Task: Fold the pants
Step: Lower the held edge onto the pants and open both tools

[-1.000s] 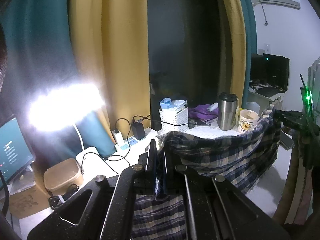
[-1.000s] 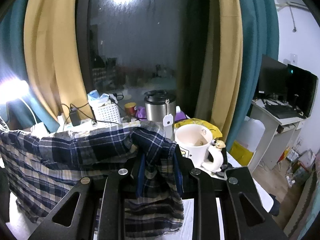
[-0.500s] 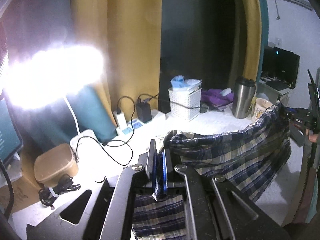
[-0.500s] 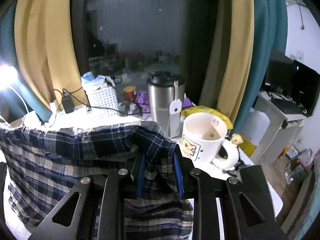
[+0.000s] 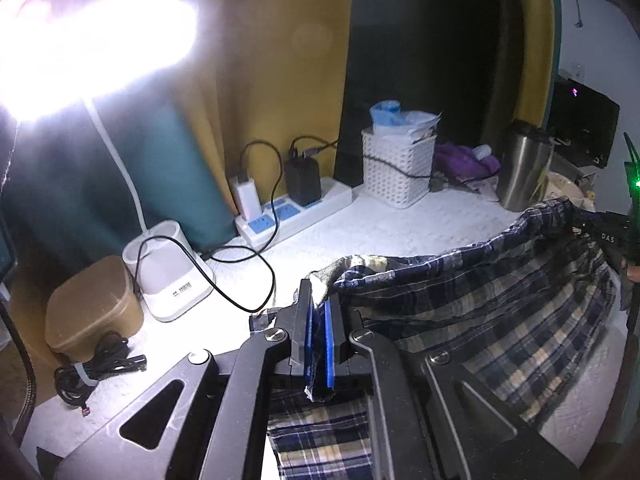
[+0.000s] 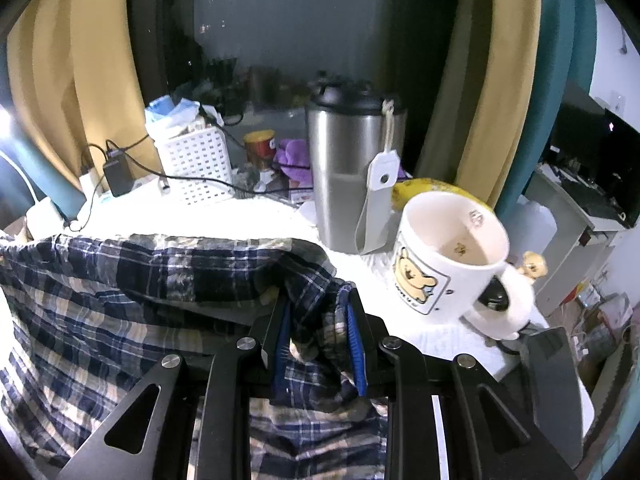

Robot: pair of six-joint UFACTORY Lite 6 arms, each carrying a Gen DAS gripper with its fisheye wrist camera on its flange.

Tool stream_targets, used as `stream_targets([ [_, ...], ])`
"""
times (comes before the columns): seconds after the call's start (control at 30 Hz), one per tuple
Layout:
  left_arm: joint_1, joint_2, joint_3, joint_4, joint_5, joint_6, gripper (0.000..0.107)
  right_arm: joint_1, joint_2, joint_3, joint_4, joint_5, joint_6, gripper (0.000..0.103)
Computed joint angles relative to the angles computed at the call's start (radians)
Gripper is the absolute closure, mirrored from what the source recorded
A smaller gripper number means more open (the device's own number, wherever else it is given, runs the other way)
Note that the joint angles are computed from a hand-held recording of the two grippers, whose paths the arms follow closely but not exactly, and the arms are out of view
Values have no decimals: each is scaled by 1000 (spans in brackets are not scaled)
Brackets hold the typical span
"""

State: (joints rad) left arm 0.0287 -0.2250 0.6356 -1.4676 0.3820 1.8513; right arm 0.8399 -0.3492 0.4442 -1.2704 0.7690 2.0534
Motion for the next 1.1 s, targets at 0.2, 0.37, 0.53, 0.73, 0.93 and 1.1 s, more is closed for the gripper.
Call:
stream_targets([
  [0.2,-24,172,68,-151,-41,146,103,-90,145,47,-109,-95,77,77],
  [0.37,-38,287,124,-213,-61,189,103,-143,241,81,-181,-150,135,77],
  [0.53,-54,375,165,-299,-91,262,102,-184,309,113,-225,-194,164,77],
  [0.73,-57,425,197,-488,-133,433,82,-207,361,130,-241,-211,176,76],
  [0.93,-10,413,201,-453,-122,398,77,-205,384,151,-211,-199,142,76],
  [1.1,33,387,184,-380,-110,322,72,-190,328,124,-191,-178,135,21],
])
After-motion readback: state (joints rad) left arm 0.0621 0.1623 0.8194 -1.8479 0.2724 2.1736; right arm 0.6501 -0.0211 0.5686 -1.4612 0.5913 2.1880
